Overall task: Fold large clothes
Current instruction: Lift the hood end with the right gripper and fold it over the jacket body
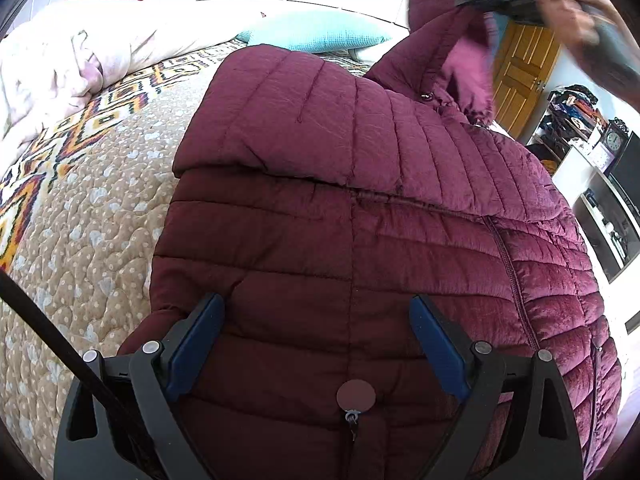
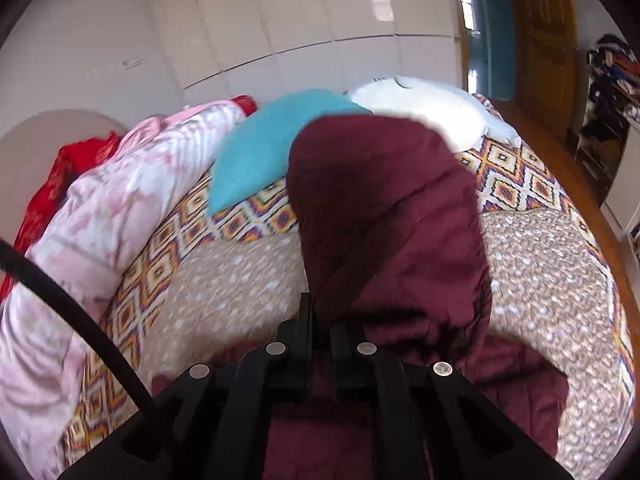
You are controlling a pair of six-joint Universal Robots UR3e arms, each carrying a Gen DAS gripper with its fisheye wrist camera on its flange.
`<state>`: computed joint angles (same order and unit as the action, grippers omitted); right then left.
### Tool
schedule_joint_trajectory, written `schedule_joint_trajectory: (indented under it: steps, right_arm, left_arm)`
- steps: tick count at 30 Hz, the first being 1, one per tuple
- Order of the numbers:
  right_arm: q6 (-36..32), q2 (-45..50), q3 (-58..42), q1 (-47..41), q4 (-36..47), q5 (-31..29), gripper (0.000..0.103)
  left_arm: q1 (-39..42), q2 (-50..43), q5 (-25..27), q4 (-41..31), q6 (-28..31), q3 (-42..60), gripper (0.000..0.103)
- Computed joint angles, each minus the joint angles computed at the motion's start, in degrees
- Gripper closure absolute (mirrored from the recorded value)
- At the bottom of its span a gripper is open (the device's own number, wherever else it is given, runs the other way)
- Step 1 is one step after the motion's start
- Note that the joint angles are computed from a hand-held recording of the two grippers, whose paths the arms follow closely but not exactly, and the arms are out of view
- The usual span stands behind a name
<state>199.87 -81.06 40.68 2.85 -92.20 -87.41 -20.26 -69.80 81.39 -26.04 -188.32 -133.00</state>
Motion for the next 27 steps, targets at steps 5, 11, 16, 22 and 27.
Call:
schedule_joint_trajectory:
  steps: [5,11,16,22,27]
  right_arm:
    - [6.2,-17.0,24.9,10.5,-5.3,-2.8,0.097]
    - [11.2,-29.1,42.0,19.7,-1.6,-2.6,0.095]
    - [12.0,-31.9,32.6,24.9,9.0,-9.4,0.068]
    - [10.4,-20.9,18.8,29.5,11.3,-30.4,0.039]
    - [4.6,-17.8,28.9,14.4,2.0,-22.2,0.076]
  left_arm:
    - [0.6,0.7,-0.9,0.1,0.0,-0.7,0.010]
    - [3.4,2.6,-4.3,-0.1,0.7,-1.9,0.010]
    - [3.6,3.2,-4.7,-0.7,0.7,-1.9,0.010]
    - [3.5,2.7,-4.6,-0.5,0.7,-1.7,0.010]
    - [4.0,3.0,-5.1,-0.6,0.9,-1.9,0.010]
